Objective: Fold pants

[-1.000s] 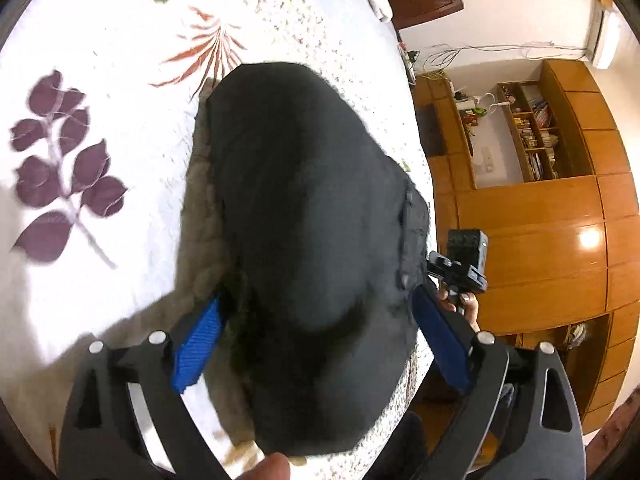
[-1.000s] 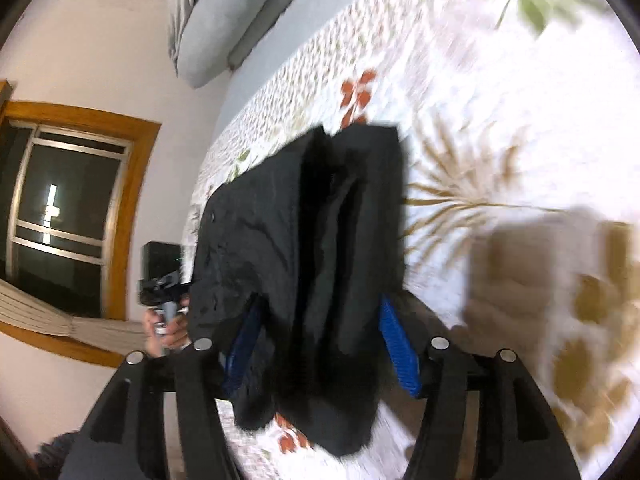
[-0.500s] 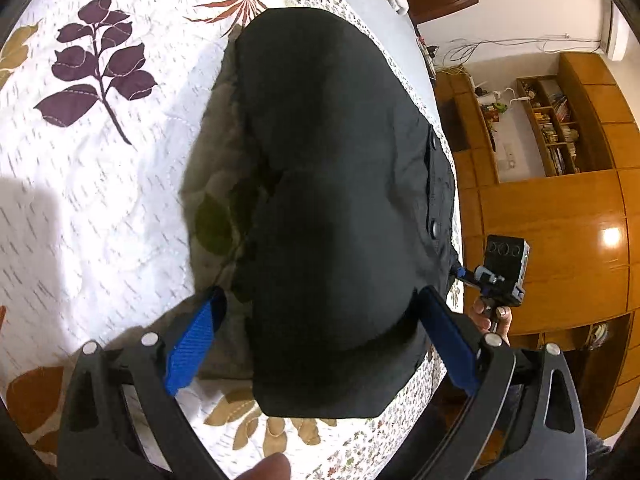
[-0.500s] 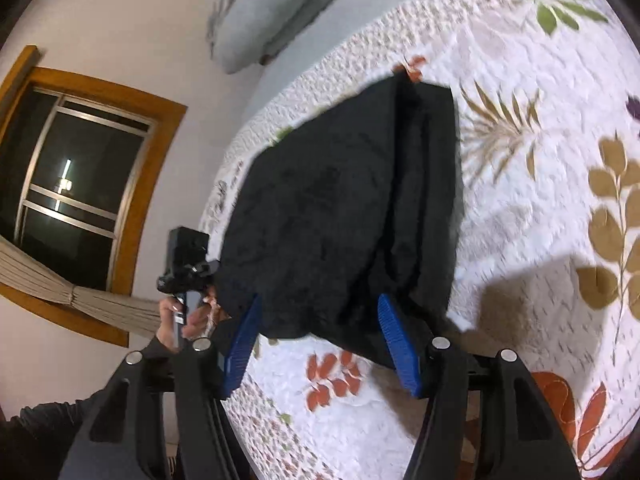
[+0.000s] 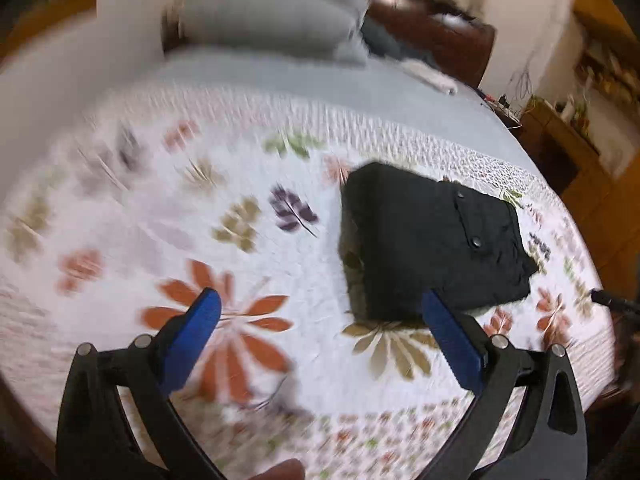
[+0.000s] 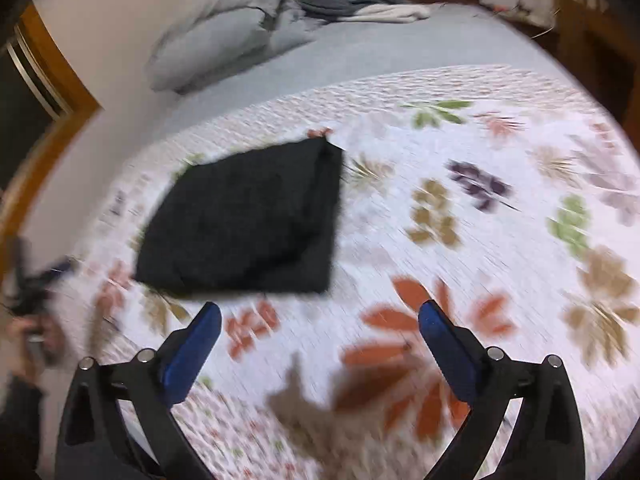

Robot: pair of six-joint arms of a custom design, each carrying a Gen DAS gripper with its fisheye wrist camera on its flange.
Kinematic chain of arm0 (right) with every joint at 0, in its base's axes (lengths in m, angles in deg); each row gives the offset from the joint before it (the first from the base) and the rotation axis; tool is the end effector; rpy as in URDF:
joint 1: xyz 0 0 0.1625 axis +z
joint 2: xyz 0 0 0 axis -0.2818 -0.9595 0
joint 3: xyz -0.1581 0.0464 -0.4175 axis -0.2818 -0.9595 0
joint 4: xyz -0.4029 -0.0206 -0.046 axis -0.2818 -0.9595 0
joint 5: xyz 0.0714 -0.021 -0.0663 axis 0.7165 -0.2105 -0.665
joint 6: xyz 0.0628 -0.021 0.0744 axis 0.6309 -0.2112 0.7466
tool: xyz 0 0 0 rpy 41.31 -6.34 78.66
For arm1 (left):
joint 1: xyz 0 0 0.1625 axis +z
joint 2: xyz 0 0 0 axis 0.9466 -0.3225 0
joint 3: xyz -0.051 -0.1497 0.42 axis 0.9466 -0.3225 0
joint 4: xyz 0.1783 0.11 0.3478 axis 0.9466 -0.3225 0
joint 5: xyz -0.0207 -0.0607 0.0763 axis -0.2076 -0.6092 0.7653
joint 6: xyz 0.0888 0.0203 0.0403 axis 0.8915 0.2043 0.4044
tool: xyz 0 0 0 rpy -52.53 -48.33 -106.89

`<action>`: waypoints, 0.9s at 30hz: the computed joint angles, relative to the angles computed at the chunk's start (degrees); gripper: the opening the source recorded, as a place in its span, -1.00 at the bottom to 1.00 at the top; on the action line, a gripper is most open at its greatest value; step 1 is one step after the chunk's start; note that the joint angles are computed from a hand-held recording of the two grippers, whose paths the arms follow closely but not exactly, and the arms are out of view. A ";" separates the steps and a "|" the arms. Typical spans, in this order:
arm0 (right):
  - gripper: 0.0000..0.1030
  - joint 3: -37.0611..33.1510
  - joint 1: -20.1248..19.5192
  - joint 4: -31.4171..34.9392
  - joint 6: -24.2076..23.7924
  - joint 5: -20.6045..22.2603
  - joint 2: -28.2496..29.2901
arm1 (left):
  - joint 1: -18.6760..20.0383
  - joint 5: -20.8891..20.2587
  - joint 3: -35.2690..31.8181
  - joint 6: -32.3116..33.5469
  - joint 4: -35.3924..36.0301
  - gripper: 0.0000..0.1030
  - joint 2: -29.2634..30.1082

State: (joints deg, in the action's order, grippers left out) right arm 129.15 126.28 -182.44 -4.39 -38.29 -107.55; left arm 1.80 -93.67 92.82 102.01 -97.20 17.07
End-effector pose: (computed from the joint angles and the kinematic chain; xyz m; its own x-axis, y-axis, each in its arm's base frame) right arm 0.3444 -0.7346 0.2271 -0.8484 -0.0022 0.5293 -0.2623 0.8703 -0.4169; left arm -0.0473 -0.8066 0.5468 -0.8001 0.0926 -0.5927 0.4404 0.7615 -0.4755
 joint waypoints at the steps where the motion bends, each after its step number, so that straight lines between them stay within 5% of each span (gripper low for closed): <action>1: 0.93 2.22 0.54 -1.18 0.84 -1.20 -0.98 | -1.01 1.72 3.96 1.17 -3.01 0.95 -2.43; 6: 0.93 13.37 4.98 -11.42 3.40 -6.21 -5.76 | -6.21 9.08 20.11 -5.75 -7.54 0.95 -13.21; 12: 0.93 17.37 10.35 -18.90 3.02 -8.94 -7.49 | -12.33 15.76 32.02 -10.30 -8.73 0.95 -20.40; 21: 0.93 17.37 15.67 -16.99 4.45 -7.90 -8.33 | -18.53 16.72 36.72 -18.67 -1.43 0.95 -25.36; 24: 0.93 16.80 17.62 -15.35 4.63 -8.98 -8.01 | -20.85 20.69 38.24 -18.23 -2.12 0.95 -26.73; 27: 0.93 16.15 19.46 -15.68 3.38 -9.15 -7.65 | -22.65 20.24 38.78 -17.31 -2.11 0.95 -28.29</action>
